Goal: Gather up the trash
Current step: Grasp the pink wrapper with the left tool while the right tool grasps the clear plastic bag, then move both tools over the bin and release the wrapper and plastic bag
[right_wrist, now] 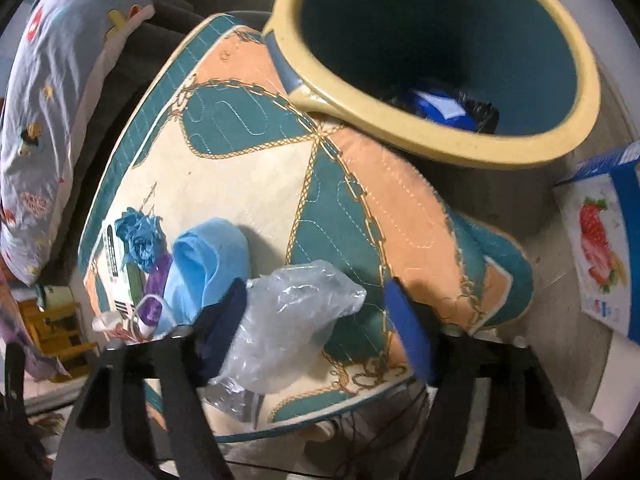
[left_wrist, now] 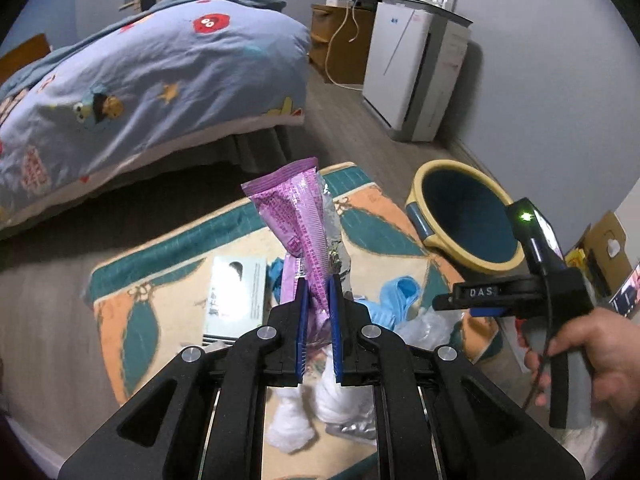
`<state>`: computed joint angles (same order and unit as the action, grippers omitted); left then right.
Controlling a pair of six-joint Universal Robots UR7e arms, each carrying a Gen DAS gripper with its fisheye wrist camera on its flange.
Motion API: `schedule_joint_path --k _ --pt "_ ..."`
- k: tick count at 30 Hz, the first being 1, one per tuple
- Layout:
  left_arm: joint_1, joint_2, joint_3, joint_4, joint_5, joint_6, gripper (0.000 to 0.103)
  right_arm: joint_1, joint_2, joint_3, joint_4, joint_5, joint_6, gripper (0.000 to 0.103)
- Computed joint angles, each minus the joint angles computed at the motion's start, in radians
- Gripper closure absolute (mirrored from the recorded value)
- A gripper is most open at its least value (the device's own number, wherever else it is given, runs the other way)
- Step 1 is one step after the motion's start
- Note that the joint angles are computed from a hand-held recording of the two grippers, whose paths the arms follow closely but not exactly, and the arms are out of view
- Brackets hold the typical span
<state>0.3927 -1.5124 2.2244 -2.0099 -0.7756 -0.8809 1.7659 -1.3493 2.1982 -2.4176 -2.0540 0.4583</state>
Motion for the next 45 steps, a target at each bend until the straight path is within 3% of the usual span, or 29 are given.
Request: schedule_joint_path --k 1,2,4,7,21,28,32,37,45 --pt "0.000 -0.002 0.001 -0.001 0.002 0.001 0.092 -0.008 0.004 0.000 0.000 0.015 0.000 0.060" --pt "0.001 -0.002 0.001 -0.005 0.001 0.000 0.092 -0.012 0.005 -0.001 0.000 0.028 -0.002 0.066" --pt "-0.003 -0.007 0.001 0.004 0.001 -0.008 0.092 -0.009 0.009 -0.002 -0.017 0.053 -0.026 0.088" --pt "-0.005 -0.007 0.002 0.011 0.005 -0.013 0.092 0.015 0.006 -0.010 -0.049 0.055 -0.068 0.097" --pt "-0.011 0.026 -0.004 0.005 -0.001 -0.003 0.092 0.080 -0.058 -0.037 -0.159 0.042 -0.189 0.100" --pt "-0.019 0.043 -0.003 0.004 -0.003 0.005 0.092 0.154 -0.085 -0.079 -0.257 0.000 -0.335 0.100" --pt "-0.033 0.056 -0.015 0.003 0.026 0.015 0.092 0.182 -0.088 -0.116 -0.321 -0.065 -0.469 0.100" --pt "-0.028 0.115 -0.047 -0.109 0.039 0.108 0.092 0.142 -0.075 -0.156 -0.420 -0.094 -0.592 0.100" --pt "0.036 0.337 -0.160 -0.363 -0.040 0.374 0.092 0.011 -0.066 -0.179 -0.399 -0.059 -0.523 0.100"
